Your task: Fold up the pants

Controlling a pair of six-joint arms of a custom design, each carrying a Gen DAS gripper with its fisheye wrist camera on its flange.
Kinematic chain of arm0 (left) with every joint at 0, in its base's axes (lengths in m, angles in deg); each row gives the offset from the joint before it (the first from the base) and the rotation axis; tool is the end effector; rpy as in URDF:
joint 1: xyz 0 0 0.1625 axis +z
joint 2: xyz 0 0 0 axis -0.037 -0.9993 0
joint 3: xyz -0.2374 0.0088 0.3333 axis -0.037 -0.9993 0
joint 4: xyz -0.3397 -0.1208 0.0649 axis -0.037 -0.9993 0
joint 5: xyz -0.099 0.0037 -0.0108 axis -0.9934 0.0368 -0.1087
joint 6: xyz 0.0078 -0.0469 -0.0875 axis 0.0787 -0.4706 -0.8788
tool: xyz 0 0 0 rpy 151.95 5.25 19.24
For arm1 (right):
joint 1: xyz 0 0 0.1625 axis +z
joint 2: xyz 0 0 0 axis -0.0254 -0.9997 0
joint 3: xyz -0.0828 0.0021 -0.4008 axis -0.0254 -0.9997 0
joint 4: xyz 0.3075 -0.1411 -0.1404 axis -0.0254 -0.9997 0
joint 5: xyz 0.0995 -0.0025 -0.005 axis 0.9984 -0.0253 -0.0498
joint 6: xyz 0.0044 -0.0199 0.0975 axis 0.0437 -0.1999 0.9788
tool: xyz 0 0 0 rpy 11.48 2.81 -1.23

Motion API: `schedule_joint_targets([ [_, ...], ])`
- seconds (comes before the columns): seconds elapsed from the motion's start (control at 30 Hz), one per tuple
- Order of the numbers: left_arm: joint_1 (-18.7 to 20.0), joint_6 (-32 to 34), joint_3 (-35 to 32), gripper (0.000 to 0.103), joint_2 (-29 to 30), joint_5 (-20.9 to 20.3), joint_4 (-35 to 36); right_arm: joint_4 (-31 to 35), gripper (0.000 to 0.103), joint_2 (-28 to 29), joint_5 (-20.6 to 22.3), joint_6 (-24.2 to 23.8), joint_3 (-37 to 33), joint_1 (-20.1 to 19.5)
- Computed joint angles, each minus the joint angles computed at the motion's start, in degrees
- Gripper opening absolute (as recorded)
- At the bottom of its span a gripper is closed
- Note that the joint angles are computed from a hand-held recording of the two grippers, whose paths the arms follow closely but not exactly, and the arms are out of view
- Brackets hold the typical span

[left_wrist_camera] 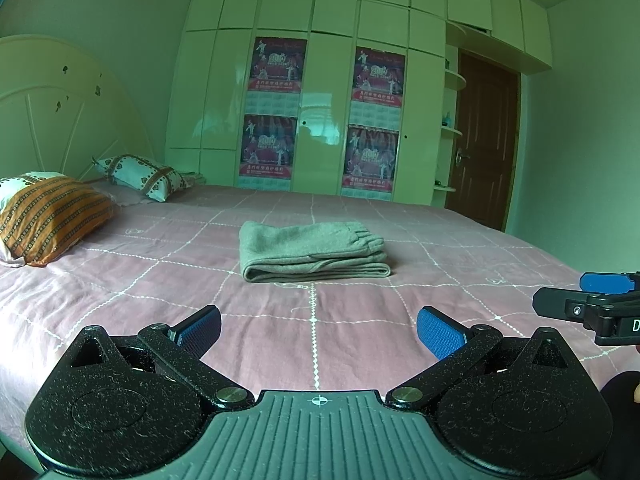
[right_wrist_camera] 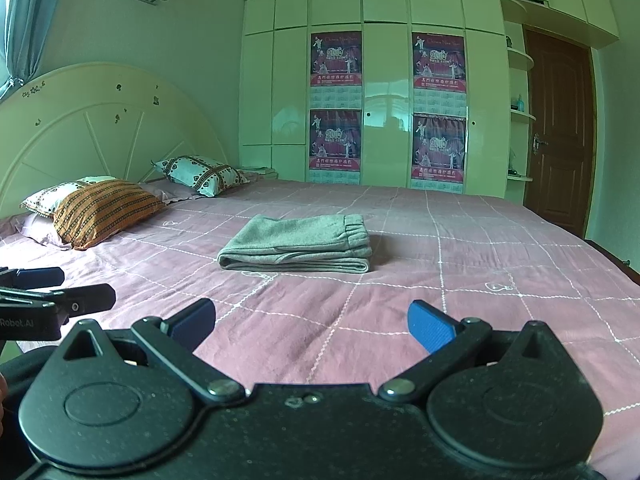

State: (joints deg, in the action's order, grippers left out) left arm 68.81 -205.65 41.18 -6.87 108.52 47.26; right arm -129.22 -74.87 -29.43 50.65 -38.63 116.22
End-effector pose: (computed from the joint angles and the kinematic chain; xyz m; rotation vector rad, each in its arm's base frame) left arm -0.0461 -0.6173 0.2897 0.2867 1.7809 -1.6145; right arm 0.4235 -0.6733 -0.0398 1.0291 -2.0980 1.4399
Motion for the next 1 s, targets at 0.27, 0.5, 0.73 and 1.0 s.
schedule_joint_targets([
  [0.27,-0.04,0.03,-0.37,0.103,0.18,0.31,0.52,-0.09,0.097,-0.07,0.00,-0.06,0.21,-0.06],
  [0.5,-0.16,0.05,-0.36,0.103,0.19,0.11,0.58,-0.10,0.097,-0.17,0.06,-0.09,0.33,-0.09],
  [0.73,-0.10,-0.05,-0.54,0.103,0.20,0.19,0.90,-0.09,0.097,-0.21,0.01,-0.09,0.34,-0.07],
  [1.0,0.01,-0.21,-0.78,0.103,0.18,0.56,1.58,-0.10,0.097,-0.32,0.04,-0.03,0.53,-0.10],
])
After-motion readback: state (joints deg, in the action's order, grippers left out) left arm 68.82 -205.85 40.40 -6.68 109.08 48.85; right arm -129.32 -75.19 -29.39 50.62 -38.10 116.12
